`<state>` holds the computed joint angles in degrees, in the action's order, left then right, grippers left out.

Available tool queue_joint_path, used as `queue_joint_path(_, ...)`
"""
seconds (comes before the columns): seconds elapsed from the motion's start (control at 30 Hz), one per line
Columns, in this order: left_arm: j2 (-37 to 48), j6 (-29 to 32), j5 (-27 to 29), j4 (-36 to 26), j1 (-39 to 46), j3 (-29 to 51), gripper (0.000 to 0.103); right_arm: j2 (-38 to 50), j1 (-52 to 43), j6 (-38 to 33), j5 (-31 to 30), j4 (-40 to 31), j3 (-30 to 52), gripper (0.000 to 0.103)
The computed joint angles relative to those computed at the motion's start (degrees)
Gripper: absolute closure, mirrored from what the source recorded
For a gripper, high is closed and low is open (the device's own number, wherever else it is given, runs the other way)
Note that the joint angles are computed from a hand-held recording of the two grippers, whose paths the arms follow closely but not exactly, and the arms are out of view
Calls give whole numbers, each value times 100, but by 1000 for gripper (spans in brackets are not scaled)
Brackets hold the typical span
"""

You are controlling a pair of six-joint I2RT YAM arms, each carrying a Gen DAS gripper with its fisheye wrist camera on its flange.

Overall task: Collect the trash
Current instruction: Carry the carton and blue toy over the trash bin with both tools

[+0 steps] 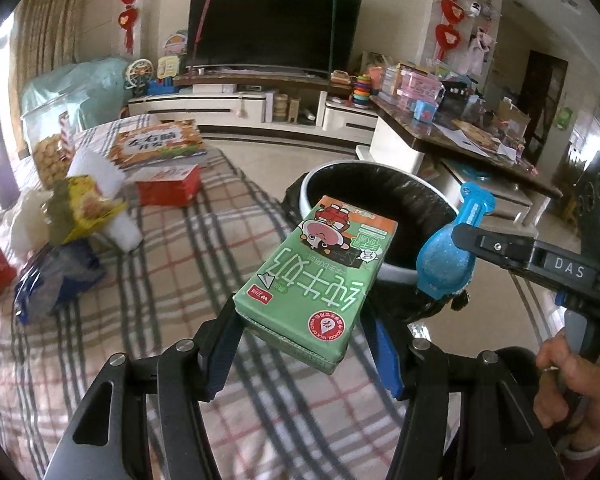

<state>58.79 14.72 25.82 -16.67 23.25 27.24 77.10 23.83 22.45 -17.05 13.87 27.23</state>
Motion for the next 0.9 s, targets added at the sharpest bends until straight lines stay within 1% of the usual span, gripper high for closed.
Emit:
queue_joint_path(0.13,307,-224,-246,281,-397,113,46,103,-189,-83,-99,8,88,86)
queue_joint_path(0.33,634,-402,-466,549,-733,241,46,265,-464,-184,-222,-11,241,86)
queue_joint_path(0.9,1740,-905,-1215,1070,-1794,946,45,1066,-794,-693,-52,-509,1154,85)
